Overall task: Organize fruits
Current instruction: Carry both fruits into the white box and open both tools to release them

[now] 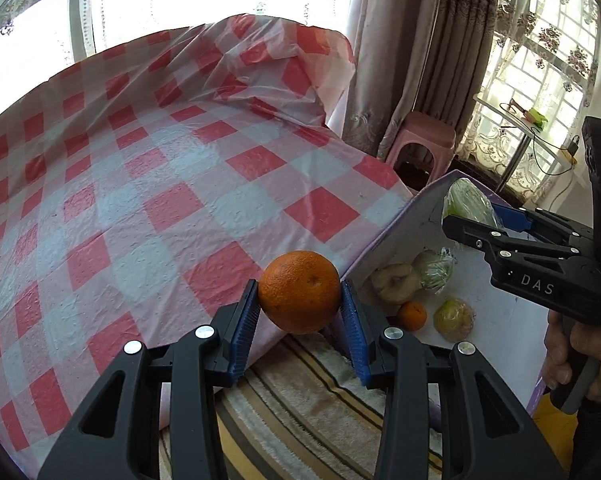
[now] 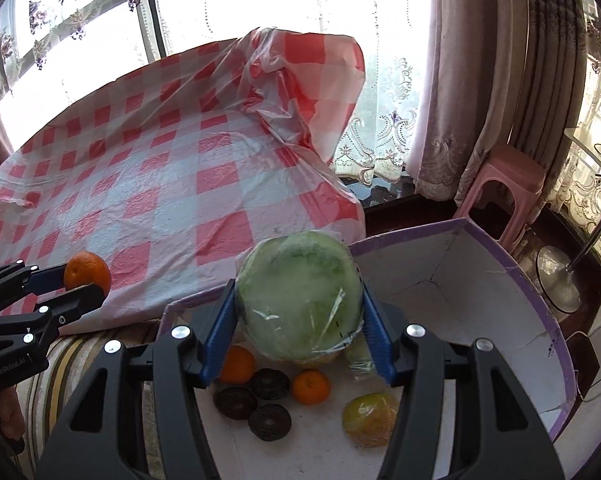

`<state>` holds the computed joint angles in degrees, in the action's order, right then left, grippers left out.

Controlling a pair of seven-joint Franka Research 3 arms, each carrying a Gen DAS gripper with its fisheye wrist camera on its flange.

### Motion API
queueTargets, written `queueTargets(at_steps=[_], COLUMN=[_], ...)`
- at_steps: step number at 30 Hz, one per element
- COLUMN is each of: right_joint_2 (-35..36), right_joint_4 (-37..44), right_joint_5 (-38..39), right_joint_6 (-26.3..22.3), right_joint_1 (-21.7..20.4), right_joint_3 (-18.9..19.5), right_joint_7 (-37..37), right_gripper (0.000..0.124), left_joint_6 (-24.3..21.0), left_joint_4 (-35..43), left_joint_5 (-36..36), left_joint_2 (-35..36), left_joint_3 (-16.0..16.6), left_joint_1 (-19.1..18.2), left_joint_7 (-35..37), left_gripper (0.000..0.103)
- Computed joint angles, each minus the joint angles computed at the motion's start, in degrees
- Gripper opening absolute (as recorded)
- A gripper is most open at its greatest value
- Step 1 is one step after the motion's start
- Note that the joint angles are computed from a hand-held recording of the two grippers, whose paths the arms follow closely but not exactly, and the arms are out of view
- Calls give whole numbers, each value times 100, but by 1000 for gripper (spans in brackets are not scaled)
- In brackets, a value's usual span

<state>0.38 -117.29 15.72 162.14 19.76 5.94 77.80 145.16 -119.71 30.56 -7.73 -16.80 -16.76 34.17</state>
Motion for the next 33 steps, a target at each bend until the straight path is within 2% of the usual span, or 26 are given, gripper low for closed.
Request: queueTargets(at_steps=[4,11,20,25,33], right_joint_2=[3,144,431,555,654], right_joint_4=[-70,-24,167,317,441], right_joint_5=[-234,-1071,-2479,-2995,-3146], right_joint_6=[8,-106,-415,-543,-745], right_joint_1=[-155,-363,-397,-343,-332], right_joint_3=[-133,-284,-497,-552,-561], right_joint_7=[247,937,2126,2476,2567], right_gripper=[58,58,58,58,58], left_joint_6=[-165,-499,-832,-1039,-1318], left_joint_4=[492,1275,1888,2176,2468], left_joint_5=[-11,-231,-485,-731,-744], left_joint_2=[502,1366,1953,2230,2487], left_joint_3=[-57,10,131,148,237], left_joint_1=[-134,-413,-592,-616,-695], left_joint_7=[281,1034,1572,1933,2101], left_gripper=[39,39,39,39,39])
